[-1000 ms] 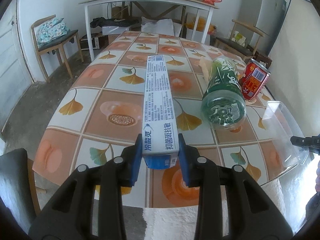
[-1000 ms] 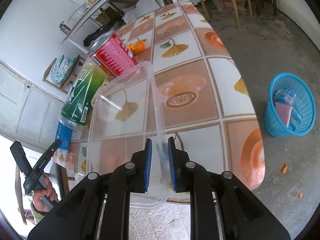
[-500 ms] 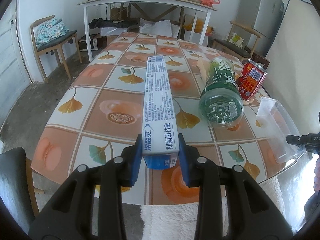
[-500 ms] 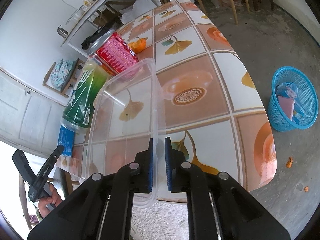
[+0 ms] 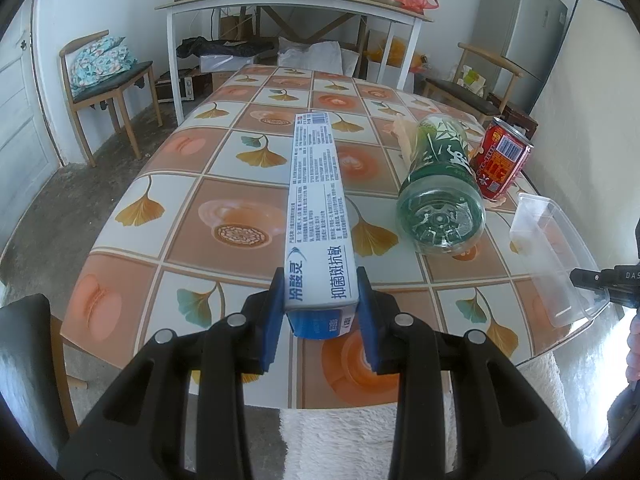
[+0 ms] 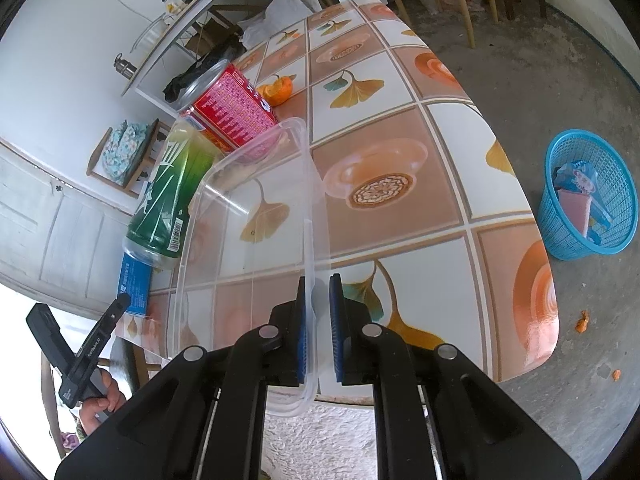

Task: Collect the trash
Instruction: 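Hold the toothpaste box and clear container in both grippers, then lift the toothpaste box with the left gripper while the right gripper lifts the container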

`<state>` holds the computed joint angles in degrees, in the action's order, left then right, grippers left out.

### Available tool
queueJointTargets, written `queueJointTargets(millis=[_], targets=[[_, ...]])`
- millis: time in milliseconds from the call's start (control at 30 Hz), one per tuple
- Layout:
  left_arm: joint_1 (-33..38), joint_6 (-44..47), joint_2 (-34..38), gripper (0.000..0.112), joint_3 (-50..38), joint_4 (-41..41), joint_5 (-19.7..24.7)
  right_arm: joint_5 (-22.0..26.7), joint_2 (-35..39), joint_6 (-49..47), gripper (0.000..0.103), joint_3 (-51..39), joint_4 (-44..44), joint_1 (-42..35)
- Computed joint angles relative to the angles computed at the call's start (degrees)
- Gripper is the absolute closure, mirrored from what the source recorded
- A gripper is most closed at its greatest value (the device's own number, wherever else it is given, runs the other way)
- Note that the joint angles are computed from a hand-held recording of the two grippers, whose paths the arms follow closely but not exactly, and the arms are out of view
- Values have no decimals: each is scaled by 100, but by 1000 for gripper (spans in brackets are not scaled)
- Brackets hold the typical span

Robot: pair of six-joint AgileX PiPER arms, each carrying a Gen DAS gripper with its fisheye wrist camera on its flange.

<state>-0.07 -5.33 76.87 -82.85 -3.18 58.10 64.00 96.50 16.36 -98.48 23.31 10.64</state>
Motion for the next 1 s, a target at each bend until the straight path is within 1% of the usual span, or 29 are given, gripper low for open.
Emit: queueJointTargets(millis=[467,1000], targets=[[51,50,74,80,-47,-162,45,-105,-61,-68,93,152,149,-102],[102,87,109,80,-66,-255,48,-101,-80,-81,93,166,167,-150]])
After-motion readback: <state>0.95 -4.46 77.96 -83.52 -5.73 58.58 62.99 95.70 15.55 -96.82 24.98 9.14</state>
